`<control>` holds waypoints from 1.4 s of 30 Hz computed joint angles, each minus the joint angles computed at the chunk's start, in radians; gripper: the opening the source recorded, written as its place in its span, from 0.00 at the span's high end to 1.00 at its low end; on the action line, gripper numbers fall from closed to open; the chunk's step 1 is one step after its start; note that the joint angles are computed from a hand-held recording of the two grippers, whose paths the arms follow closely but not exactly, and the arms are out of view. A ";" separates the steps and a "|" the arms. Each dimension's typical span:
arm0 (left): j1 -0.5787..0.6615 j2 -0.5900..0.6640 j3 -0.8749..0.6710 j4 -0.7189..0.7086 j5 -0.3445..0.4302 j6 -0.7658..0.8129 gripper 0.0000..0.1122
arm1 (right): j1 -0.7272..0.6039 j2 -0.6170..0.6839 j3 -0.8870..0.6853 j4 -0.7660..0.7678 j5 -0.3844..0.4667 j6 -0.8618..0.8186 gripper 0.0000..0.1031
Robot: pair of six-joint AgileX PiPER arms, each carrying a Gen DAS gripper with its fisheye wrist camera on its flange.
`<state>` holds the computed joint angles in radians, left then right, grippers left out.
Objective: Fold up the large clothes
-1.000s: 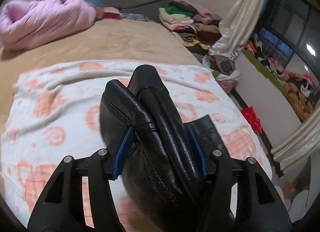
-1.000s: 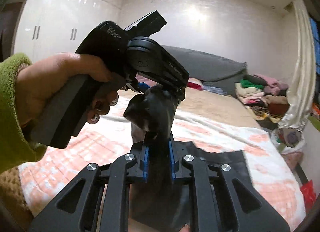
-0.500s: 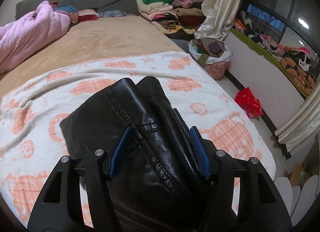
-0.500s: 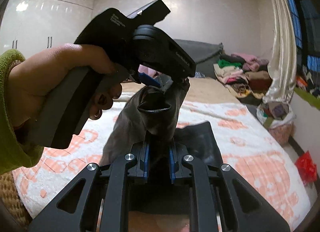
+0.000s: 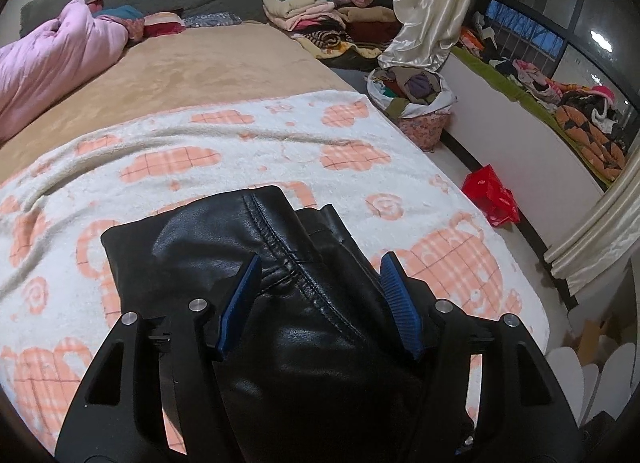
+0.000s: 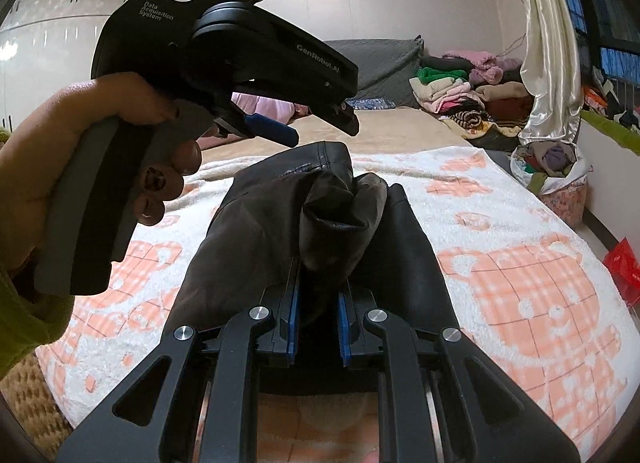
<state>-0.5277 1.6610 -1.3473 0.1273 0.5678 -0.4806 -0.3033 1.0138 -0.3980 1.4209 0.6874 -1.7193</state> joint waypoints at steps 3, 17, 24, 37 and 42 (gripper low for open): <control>0.006 -0.013 0.009 -0.028 -0.012 0.027 0.48 | 0.003 -0.006 0.003 -0.006 -0.002 0.011 0.86; 0.138 -0.203 0.300 -0.109 -0.180 0.109 0.35 | -0.243 0.253 -0.097 -0.102 0.279 0.133 0.86; 0.289 -0.174 0.512 -0.607 -0.236 0.558 0.34 | -0.277 0.375 -0.149 -0.155 0.356 0.230 0.82; 0.264 -0.152 0.567 -0.767 -0.296 0.753 0.34 | -0.059 0.447 -0.555 -0.384 0.355 0.701 0.13; 0.294 -0.162 0.590 -0.881 -0.286 0.879 0.34 | 0.172 0.623 -0.821 -0.702 0.270 1.022 0.33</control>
<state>-0.2340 1.4985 -0.7577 -0.7540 0.2815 0.3980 -0.1315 1.6363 -1.2192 0.7186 0.9572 -0.6973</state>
